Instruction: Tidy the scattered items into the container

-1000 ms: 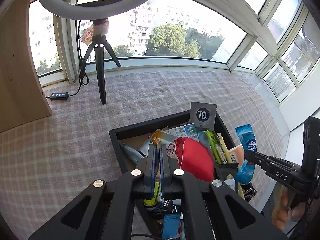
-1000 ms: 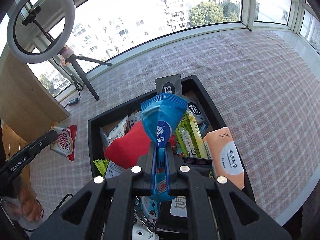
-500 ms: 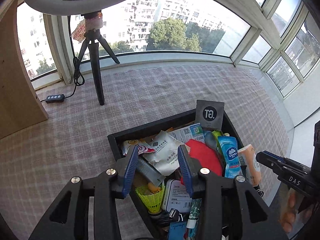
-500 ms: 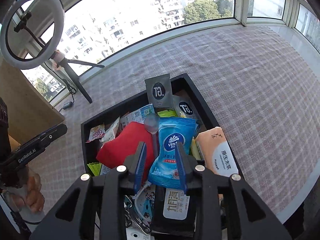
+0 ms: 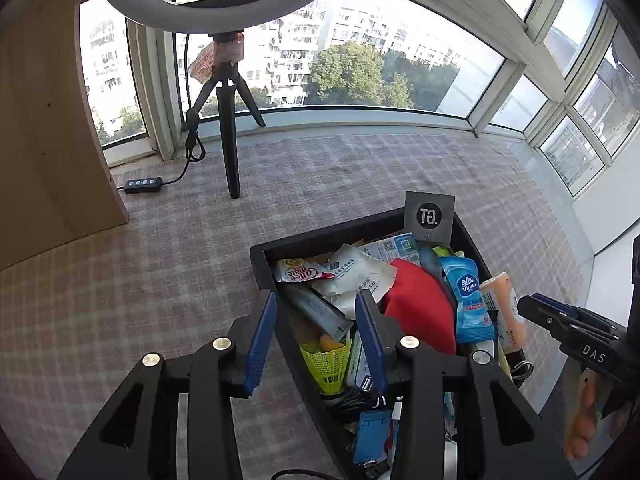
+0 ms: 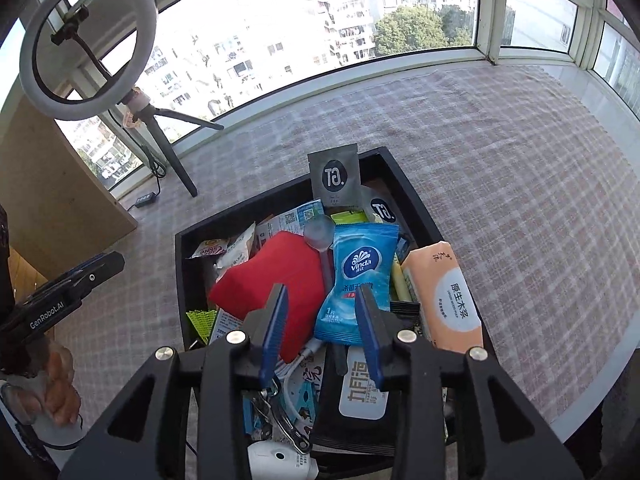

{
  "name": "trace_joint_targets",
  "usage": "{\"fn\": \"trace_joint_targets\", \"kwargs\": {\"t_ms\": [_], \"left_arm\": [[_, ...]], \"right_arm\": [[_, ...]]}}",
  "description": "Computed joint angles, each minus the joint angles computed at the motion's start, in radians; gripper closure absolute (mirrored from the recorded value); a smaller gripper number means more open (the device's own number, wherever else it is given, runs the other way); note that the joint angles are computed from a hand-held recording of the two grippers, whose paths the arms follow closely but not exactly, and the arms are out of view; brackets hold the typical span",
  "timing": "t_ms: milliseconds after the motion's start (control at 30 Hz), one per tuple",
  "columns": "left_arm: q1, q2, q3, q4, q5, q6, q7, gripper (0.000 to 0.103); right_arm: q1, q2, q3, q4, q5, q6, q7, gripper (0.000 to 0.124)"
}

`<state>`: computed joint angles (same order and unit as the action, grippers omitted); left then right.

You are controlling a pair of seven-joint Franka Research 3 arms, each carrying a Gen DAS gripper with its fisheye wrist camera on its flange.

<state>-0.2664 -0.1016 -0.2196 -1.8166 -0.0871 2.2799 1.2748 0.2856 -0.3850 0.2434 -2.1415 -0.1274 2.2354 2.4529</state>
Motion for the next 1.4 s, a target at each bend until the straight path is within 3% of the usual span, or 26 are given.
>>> {"fn": "trace_joint_targets", "kwargs": {"t_ms": [367, 500, 567, 733, 933, 1400], "left_arm": [[0.02, -0.22, 0.035, -0.203, 0.057, 0.012, -0.03, 0.059], [0.04, -0.325, 0.052, -0.297, 0.097, 0.013, -0.052, 0.044], [0.053, -0.381, 0.06, -0.348, 0.125, 0.009, -0.069, 0.041], [0.074, -0.516, 0.093, -0.465, 0.161, -0.043, -0.082, 0.032], [0.1, -0.669, 0.131, -0.585, 0.178, -0.125, -0.097, 0.031], [0.168, -0.953, 0.202, -0.779, 0.215, -0.247, -0.08, 0.028]], "right_arm": [[0.043, 0.062, 0.053, 0.083, -0.067, -0.016, 0.026, 0.09], [0.076, 0.101, 0.079, 0.121, -0.123, -0.022, 0.066, 0.089], [0.097, 0.126, 0.093, 0.143, -0.158, -0.028, 0.091, 0.089], [0.172, 0.2, 0.113, 0.201, -0.225, -0.033, 0.142, 0.089], [0.279, 0.306, 0.113, 0.292, -0.304, -0.04, 0.204, 0.086], [0.525, 0.53, 0.037, 0.512, -0.411, -0.073, 0.27, 0.08]]}}
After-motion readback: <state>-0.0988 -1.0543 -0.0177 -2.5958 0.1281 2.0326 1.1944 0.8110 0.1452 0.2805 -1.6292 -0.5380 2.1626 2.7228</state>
